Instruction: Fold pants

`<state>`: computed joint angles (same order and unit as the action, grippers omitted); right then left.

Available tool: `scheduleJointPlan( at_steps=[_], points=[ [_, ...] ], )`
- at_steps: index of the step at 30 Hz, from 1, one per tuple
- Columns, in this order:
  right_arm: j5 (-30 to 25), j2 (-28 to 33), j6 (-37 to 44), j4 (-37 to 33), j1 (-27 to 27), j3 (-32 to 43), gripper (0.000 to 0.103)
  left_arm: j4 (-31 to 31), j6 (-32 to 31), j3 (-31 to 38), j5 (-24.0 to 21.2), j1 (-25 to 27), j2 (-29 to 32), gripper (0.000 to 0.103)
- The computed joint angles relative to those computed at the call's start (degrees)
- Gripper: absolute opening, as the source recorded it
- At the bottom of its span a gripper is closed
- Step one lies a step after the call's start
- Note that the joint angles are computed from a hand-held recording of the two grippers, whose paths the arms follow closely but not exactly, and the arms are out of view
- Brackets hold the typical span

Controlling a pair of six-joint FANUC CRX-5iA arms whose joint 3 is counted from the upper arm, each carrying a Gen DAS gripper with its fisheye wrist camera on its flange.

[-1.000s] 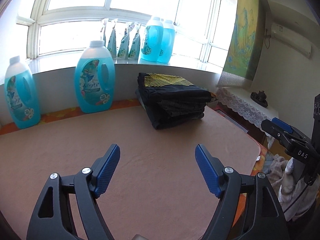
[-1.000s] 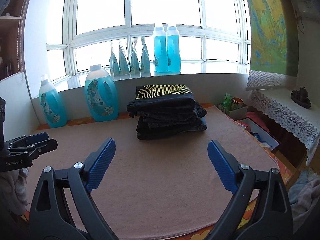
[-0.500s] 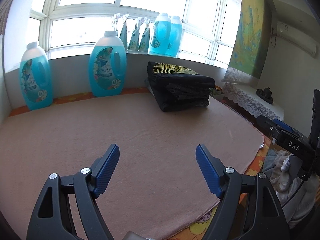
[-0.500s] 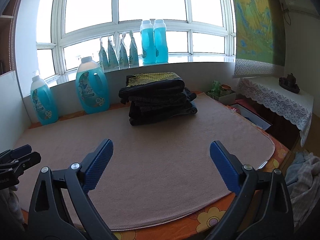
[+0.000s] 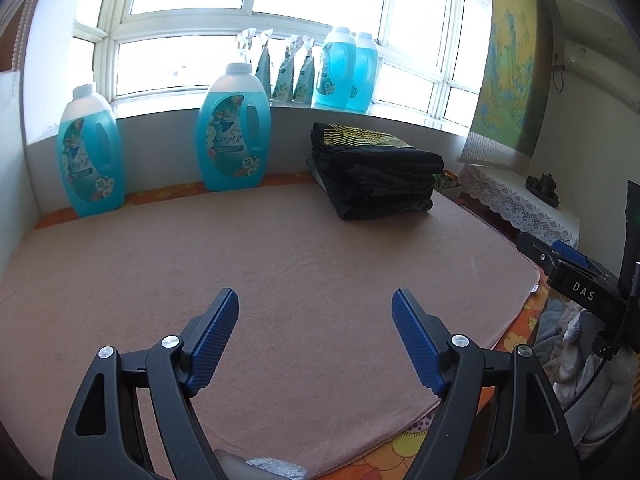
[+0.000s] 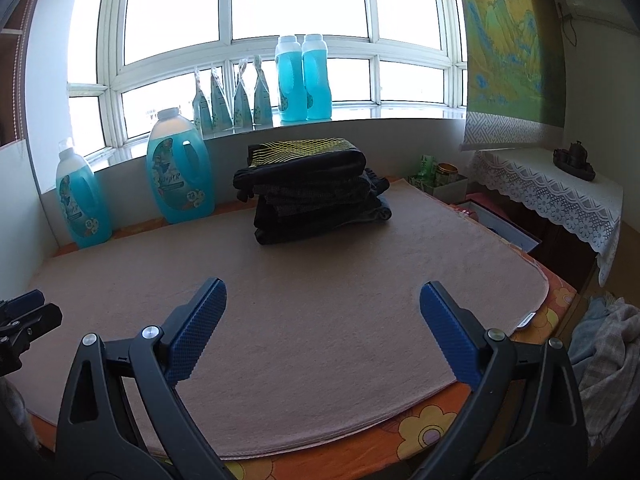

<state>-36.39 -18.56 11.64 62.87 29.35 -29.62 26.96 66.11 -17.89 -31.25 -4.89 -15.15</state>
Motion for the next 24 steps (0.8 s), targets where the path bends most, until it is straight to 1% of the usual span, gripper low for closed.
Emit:
scheduleJointPlan(
  at_steps=[24],
  points=[
    [-0.3,-0.2,-0.7,0.2,0.6,-0.2,0.099,-0.9,1.2,-0.6,0.9,-0.3,-1.3,0.079]
  ],
)
